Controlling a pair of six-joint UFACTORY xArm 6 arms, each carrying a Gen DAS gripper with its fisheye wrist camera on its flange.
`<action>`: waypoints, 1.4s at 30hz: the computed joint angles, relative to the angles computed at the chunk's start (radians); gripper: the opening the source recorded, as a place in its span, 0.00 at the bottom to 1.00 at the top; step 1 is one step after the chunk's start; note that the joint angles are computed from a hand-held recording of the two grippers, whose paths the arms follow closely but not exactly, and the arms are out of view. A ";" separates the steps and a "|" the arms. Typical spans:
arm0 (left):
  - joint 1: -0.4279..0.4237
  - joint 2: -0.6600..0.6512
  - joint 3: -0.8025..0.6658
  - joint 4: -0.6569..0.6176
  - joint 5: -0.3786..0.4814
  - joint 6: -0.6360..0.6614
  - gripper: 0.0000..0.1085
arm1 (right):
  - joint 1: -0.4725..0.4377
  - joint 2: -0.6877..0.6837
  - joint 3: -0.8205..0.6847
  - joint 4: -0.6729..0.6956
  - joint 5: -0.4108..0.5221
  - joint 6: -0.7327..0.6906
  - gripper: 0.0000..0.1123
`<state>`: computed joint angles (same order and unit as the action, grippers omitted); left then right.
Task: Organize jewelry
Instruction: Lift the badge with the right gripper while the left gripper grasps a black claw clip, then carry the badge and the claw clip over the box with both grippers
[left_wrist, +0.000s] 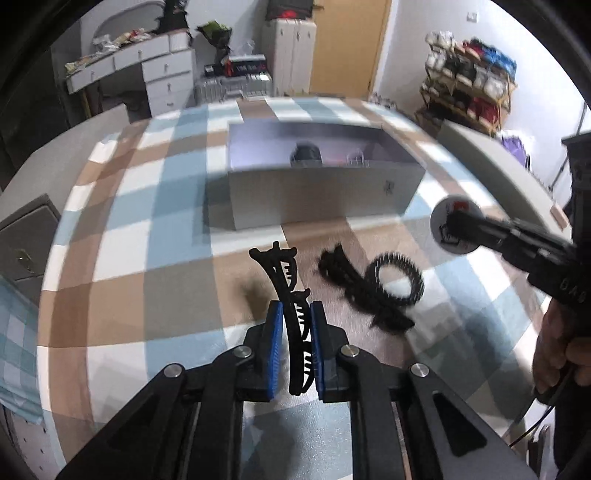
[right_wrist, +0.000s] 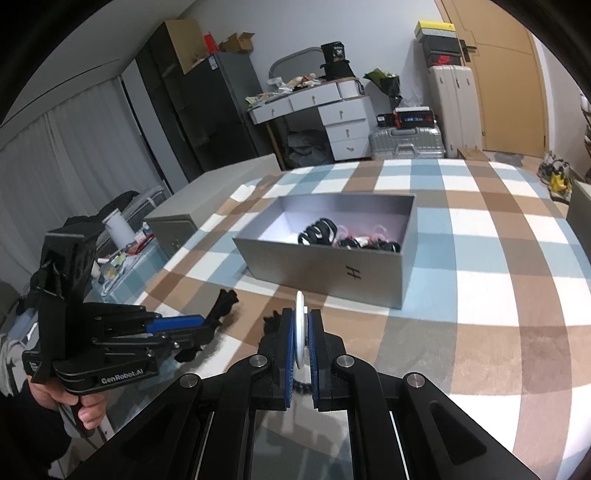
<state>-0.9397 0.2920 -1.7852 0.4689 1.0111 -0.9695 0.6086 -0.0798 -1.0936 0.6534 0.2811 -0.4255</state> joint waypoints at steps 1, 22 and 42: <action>-0.001 -0.009 0.005 0.020 -0.008 -0.015 0.09 | 0.001 0.000 -0.004 0.006 -0.001 -0.006 0.06; 0.109 0.218 -0.384 -0.021 -0.075 0.133 0.09 | -0.040 0.179 -0.317 0.102 0.043 -0.135 0.06; 0.125 0.429 -0.675 -0.185 -0.010 0.256 0.09 | -0.093 0.420 -0.570 -0.002 0.156 -0.024 0.06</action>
<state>-0.8149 0.7207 -2.4598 0.2842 1.0010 -0.7134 0.5154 0.3406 -1.6633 0.6516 0.4371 -0.4495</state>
